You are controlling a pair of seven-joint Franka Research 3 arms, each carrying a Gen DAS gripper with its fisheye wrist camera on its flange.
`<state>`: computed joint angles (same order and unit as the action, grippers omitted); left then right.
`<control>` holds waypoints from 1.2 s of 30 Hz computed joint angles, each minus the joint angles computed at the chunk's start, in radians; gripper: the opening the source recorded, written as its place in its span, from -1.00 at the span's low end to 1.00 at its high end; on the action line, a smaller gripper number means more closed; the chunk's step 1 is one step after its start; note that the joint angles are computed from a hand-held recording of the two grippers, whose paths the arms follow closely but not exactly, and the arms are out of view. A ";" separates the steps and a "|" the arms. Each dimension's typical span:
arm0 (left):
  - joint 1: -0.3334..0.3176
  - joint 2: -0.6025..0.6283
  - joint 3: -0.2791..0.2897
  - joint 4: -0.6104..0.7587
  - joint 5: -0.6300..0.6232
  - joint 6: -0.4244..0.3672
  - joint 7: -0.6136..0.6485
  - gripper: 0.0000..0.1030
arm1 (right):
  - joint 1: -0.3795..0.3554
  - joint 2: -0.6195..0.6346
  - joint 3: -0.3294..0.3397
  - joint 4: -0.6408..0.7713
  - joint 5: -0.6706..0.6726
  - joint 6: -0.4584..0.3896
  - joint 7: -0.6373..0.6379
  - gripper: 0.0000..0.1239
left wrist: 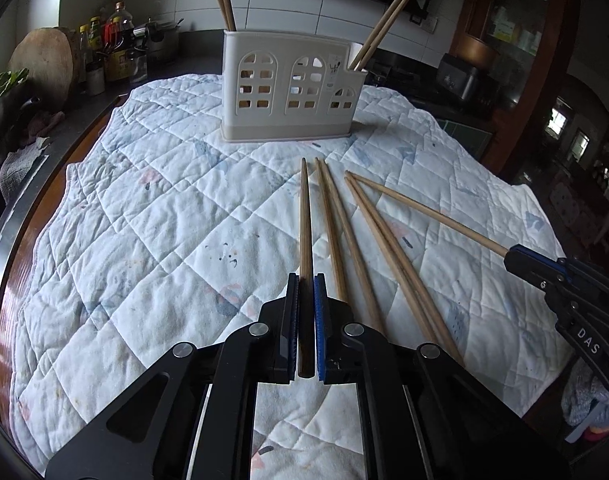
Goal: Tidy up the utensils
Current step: 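Lift both held chopsticks upright and carry them toward the white holder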
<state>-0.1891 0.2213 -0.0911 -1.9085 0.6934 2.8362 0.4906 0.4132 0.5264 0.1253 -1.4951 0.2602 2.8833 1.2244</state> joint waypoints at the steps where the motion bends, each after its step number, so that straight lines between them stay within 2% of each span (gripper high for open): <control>1: 0.001 -0.007 0.001 0.000 0.003 0.006 0.001 -0.88 | 0.001 0.004 0.000 0.016 -0.003 0.001 -0.004 -0.89; 10: 0.035 -0.047 -0.014 -0.006 -0.049 0.057 0.072 -0.88 | -0.005 0.050 0.022 0.172 0.006 -0.012 -0.063 -0.89; 26: 0.046 -0.085 -0.007 -0.035 -0.015 0.091 0.048 -0.88 | -0.006 0.062 0.030 0.215 0.036 -0.027 -0.102 -0.89; 30: 0.064 -0.095 -0.025 -0.033 -0.077 0.094 0.122 -0.88 | -0.010 0.076 0.032 0.255 0.040 -0.047 -0.113 -0.89; 33: 0.086 -0.098 -0.051 -0.027 -0.188 0.067 0.251 -0.88 | -0.011 0.089 0.034 0.294 0.041 -0.055 -0.125 -0.89; 36: 0.085 -0.097 -0.057 -0.012 -0.239 0.015 0.327 -0.88 | -0.014 0.091 0.043 0.314 0.049 -0.045 -0.145 -0.89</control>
<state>-0.1041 0.1241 -0.1486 -1.9202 0.4542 2.8509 0.8181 0.3997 0.6173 0.1687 -1.1807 0.3092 2.8381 1.0796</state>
